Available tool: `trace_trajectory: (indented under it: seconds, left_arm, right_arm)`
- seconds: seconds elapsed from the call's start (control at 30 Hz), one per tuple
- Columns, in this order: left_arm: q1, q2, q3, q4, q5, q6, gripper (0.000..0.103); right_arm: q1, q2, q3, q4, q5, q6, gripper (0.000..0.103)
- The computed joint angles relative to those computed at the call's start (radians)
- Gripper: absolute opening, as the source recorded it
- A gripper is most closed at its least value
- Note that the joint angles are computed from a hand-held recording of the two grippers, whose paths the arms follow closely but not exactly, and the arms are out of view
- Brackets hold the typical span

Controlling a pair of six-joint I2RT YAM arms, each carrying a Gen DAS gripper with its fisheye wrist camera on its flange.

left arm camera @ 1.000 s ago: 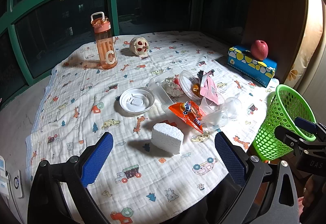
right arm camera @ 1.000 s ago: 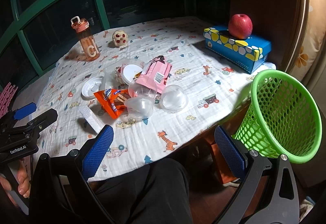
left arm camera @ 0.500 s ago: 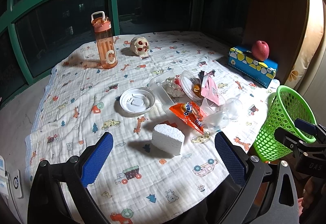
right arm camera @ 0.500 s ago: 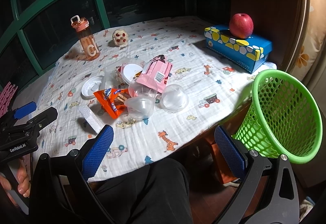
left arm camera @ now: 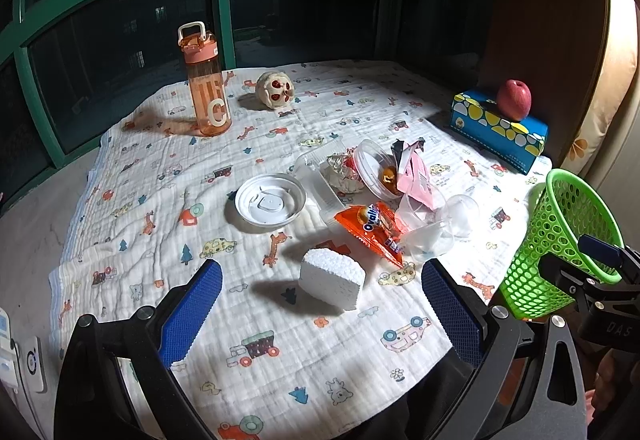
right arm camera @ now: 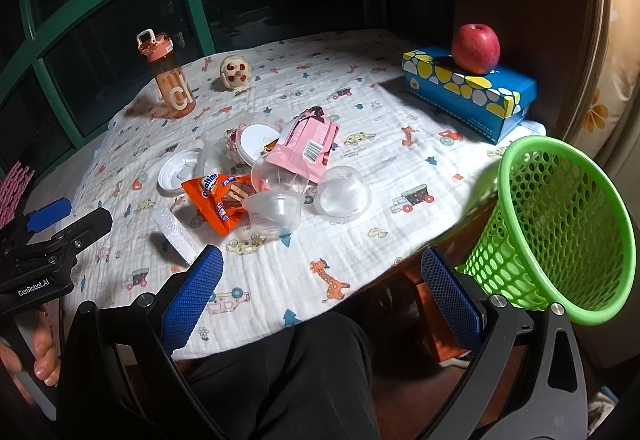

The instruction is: Collect trash

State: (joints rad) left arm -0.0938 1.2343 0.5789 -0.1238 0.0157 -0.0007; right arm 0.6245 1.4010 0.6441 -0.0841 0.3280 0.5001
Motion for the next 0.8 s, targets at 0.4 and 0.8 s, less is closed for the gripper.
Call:
trace_trajectory:
  seconds: [0.4, 0.8]
  left_arm:
    - [0.023, 0.051, 0.04, 0.007, 0.006, 0.007, 0.097]
    - [0.092, 0.101, 0.08, 0.004, 0.027, 0.02, 0.097]
  right_arm:
    - [-0.036, 0.043, 0.035, 0.009, -0.027, -0.032, 0.098]
    - [-0.071, 0.11, 0.099, 0.017, -0.056, -0.096, 0.098]
